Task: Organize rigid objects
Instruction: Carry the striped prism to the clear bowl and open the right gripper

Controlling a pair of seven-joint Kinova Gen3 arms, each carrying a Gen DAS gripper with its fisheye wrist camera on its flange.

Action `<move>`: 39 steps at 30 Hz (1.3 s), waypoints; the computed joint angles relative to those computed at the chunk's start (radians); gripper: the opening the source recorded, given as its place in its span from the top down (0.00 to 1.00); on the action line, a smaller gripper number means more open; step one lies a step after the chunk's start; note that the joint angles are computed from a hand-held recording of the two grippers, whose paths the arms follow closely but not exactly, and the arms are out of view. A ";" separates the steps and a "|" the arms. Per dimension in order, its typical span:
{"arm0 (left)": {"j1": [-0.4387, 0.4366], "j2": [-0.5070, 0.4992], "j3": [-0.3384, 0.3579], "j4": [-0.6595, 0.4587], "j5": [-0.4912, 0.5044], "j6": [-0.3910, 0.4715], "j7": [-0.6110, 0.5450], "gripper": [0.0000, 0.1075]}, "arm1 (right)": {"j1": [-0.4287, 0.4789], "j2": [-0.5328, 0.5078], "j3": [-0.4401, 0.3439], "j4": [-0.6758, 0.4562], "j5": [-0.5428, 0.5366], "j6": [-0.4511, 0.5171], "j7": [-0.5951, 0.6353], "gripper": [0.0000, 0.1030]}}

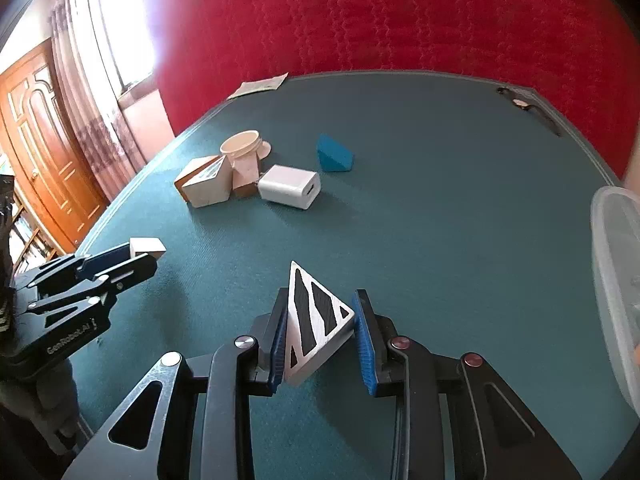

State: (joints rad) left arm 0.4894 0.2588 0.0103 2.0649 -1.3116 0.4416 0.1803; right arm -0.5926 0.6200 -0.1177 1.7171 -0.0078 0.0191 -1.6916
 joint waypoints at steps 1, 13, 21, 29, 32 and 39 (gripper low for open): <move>0.001 0.000 0.003 -0.002 0.004 0.001 -0.005 0.68 | 0.003 -0.007 0.001 0.010 -0.001 -0.007 -0.001 0.70; 0.034 0.012 0.012 -0.047 0.054 0.001 -0.078 0.68 | 0.028 -0.113 0.086 0.148 -0.053 -0.116 -0.021 0.70; 0.072 0.026 -0.002 -0.082 0.087 -0.003 -0.122 0.68 | 0.000 -0.147 0.215 0.202 -0.149 -0.170 -0.010 0.70; 0.104 0.048 -0.017 -0.125 0.143 -0.002 -0.188 0.68 | -0.043 -0.133 0.343 0.218 -0.257 -0.183 0.033 0.70; 0.122 0.054 -0.027 -0.141 0.152 -0.002 -0.204 0.68 | -0.015 -0.123 0.333 0.220 -0.270 -0.184 0.035 0.69; 0.149 0.072 -0.039 -0.186 0.186 -0.005 -0.253 0.68 | 0.061 -0.127 0.281 0.239 -0.249 -0.200 0.032 0.63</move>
State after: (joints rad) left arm 0.6382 0.3306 -0.0284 1.8793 -1.1255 0.4370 -0.0728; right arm -0.5316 0.4934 0.1628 1.9566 -0.2572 -0.1813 -1.6593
